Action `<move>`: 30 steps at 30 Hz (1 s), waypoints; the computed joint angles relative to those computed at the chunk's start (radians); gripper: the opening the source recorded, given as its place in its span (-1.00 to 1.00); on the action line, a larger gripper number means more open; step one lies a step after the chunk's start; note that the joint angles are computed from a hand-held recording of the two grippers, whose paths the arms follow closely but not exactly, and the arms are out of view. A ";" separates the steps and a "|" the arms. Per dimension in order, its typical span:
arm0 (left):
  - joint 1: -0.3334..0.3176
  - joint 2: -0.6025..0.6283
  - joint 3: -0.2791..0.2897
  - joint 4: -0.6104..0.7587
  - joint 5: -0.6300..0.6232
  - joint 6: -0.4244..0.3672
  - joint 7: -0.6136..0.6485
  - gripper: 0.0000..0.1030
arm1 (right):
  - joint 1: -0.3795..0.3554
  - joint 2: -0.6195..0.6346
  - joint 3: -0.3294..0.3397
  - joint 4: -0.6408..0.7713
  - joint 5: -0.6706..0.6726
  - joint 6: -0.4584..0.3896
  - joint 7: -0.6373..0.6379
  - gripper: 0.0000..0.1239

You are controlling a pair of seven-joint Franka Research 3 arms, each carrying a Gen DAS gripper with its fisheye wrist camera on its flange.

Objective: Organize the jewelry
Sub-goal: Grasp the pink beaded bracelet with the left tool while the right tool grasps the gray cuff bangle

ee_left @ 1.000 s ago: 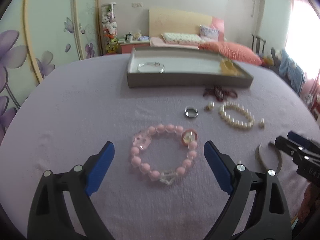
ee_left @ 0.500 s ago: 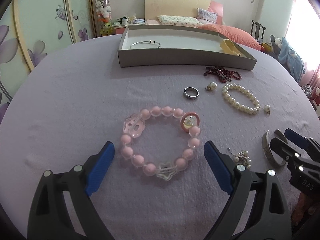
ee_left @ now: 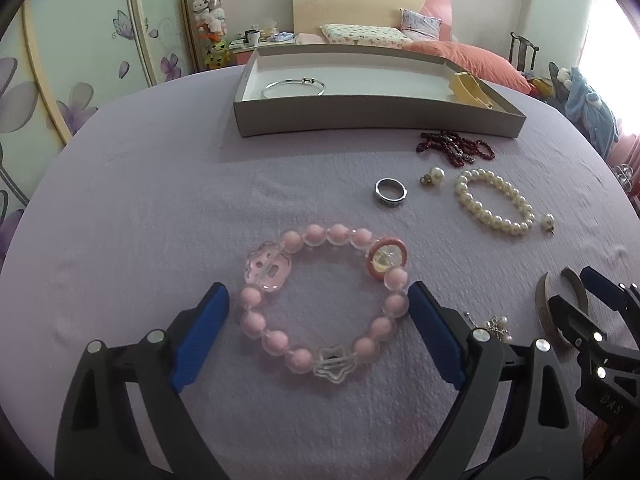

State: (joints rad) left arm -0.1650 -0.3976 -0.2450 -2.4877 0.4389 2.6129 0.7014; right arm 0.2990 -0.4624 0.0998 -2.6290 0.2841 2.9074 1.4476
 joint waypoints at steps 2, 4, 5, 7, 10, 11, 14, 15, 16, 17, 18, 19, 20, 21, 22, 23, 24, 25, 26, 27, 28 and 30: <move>-0.005 -0.007 0.004 -0.008 -0.006 0.007 0.004 0.71 | 0.013 -0.002 -0.012 -0.001 0.014 -0.001 -0.006 0.26; -0.009 -0.012 0.006 -0.014 -0.013 0.013 0.011 0.71 | 0.031 -0.010 -0.032 -0.003 0.038 -0.013 -0.017 0.37; -0.008 -0.012 0.005 -0.013 -0.013 0.010 0.012 0.71 | 0.045 -0.016 -0.044 -0.006 0.053 -0.017 -0.031 0.38; -0.005 -0.006 -0.005 -0.004 -0.005 -0.008 0.010 0.71 | 0.050 -0.021 -0.040 -0.007 0.058 -0.025 -0.045 0.38; -0.005 -0.008 -0.001 -0.007 -0.006 0.001 0.006 0.71 | 0.039 -0.036 -0.016 -0.019 0.051 -0.015 -0.042 0.38; -0.003 -0.013 0.002 -0.012 -0.009 0.005 0.000 0.71 | 0.036 -0.041 -0.010 -0.022 0.045 -0.014 -0.042 0.38; 0.000 -0.013 -0.001 -0.011 -0.006 -0.002 -0.001 0.71 | 0.012 -0.043 0.023 -0.022 0.008 -0.020 -0.028 0.38; 0.001 -0.007 -0.006 -0.003 0.000 -0.013 0.001 0.71 | -0.004 -0.041 0.040 -0.020 -0.011 -0.024 -0.014 0.38; -0.001 -0.004 -0.005 -0.001 0.002 -0.013 0.005 0.71 | -0.014 -0.037 0.051 -0.019 -0.027 -0.028 -0.001 0.33; -0.002 -0.003 -0.004 0.000 0.004 -0.009 0.008 0.66 | -0.027 -0.032 0.063 -0.018 -0.043 -0.031 0.016 0.28; -0.001 -0.003 -0.005 0.000 0.007 -0.006 0.006 0.61 | -0.047 -0.034 0.083 -0.024 -0.079 -0.015 0.042 0.24; 0.000 -0.002 -0.005 0.000 0.010 -0.005 0.005 0.59 | -0.031 -0.033 0.069 -0.023 -0.070 -0.014 0.029 0.17; 0.000 -0.001 -0.005 0.001 0.011 -0.003 0.004 0.55 | -0.024 -0.032 0.061 -0.022 -0.072 -0.015 0.028 0.10; -0.001 0.000 -0.004 0.001 0.012 0.001 0.007 0.51 | -0.024 -0.031 0.061 -0.021 -0.079 -0.012 0.029 0.09; -0.002 0.000 -0.003 0.001 0.013 0.003 0.010 0.49 | -0.023 -0.029 0.058 -0.018 -0.084 -0.015 0.030 0.09; -0.003 0.000 -0.003 0.001 0.013 0.006 0.012 0.44 | -0.015 -0.026 0.049 -0.014 -0.080 -0.019 0.027 0.08; -0.005 0.000 -0.001 -0.001 0.012 0.013 0.016 0.38 | -0.013 -0.025 0.045 -0.013 -0.081 -0.019 0.025 0.08; -0.005 -0.001 -0.001 -0.002 0.013 0.015 0.018 0.36 | -0.011 -0.023 0.041 -0.012 -0.080 -0.017 0.024 0.08; -0.005 -0.001 -0.001 -0.002 0.013 0.018 0.020 0.29 | -0.009 -0.021 0.037 -0.011 -0.079 -0.016 0.022 0.08; -0.007 -0.002 0.000 -0.004 0.013 0.025 0.024 0.22 | -0.010 -0.019 0.037 -0.009 -0.079 -0.015 0.022 0.08; -0.007 -0.002 0.000 -0.005 0.013 0.029 0.027 0.18 | -0.010 -0.018 0.035 -0.008 -0.079 -0.016 0.022 0.08; -0.008 -0.003 0.000 -0.007 0.012 0.036 0.032 0.08 | -0.010 -0.017 0.034 -0.008 -0.077 -0.013 0.026 0.08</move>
